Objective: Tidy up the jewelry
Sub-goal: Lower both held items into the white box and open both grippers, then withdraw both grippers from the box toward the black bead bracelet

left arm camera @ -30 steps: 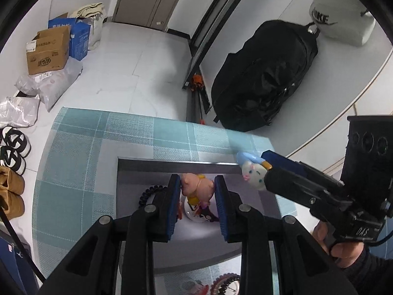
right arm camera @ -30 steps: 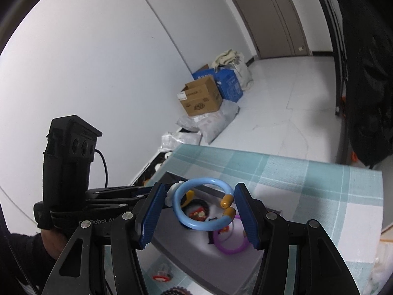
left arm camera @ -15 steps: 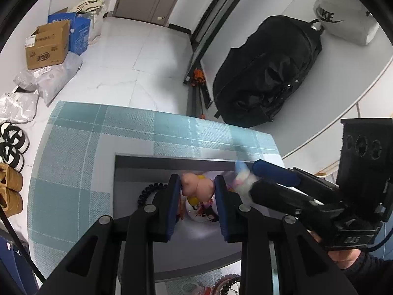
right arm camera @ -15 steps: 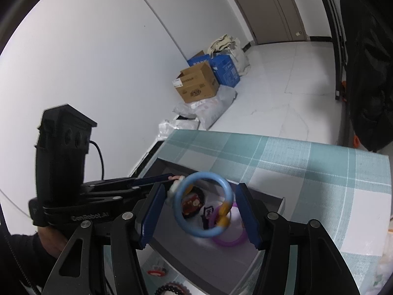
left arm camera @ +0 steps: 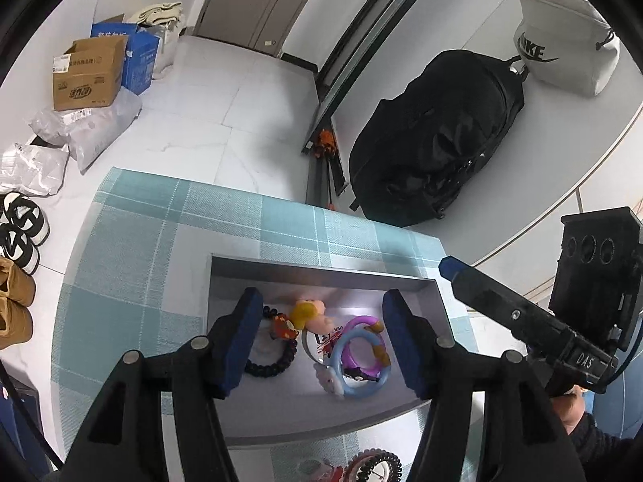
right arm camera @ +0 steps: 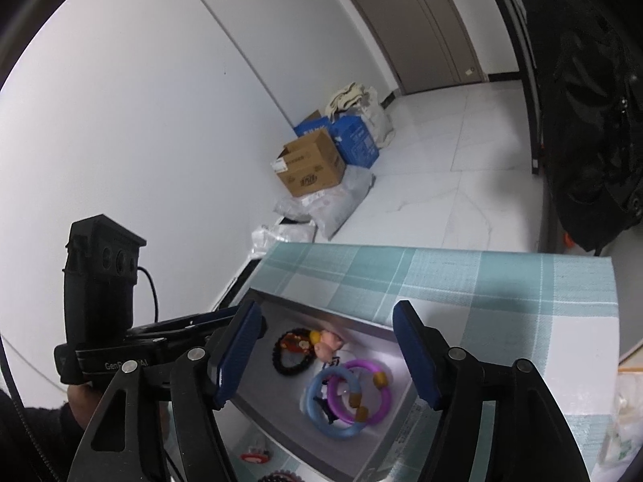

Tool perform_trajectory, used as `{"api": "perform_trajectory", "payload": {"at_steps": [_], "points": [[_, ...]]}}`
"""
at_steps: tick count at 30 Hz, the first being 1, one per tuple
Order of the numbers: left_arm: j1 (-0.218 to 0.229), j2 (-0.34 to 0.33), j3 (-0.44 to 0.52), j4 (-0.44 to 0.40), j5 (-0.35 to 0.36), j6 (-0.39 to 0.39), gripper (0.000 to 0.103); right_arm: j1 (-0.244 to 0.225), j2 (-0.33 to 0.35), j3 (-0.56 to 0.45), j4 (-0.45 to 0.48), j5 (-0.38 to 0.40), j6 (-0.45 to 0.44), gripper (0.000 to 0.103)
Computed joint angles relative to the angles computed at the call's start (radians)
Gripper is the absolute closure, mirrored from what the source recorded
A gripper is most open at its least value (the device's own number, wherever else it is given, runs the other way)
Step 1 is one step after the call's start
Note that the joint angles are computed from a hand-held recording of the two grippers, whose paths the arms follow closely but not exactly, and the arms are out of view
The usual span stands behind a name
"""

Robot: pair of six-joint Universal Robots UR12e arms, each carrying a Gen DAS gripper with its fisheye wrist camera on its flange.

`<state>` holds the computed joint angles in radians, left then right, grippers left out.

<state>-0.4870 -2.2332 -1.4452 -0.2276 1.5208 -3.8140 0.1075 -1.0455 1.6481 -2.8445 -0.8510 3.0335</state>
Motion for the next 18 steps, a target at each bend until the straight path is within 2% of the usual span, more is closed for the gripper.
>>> {"api": "perform_trajectory", "payload": {"at_steps": [4,7,18], "points": [[-0.009,0.006,-0.006,-0.005,0.047,0.001,0.046,0.0,-0.001,0.002,-0.009,-0.004,0.009,0.033],[-0.009,0.01,-0.02,0.031,0.051,-0.015,0.046,0.0,-0.004,0.01,-0.027,-0.005,0.015,0.032],[-0.036,0.03,-0.052,0.054,0.131,-0.015,0.045,-0.011,-0.024,0.055,-0.141,-0.009,0.098,0.023]]}}
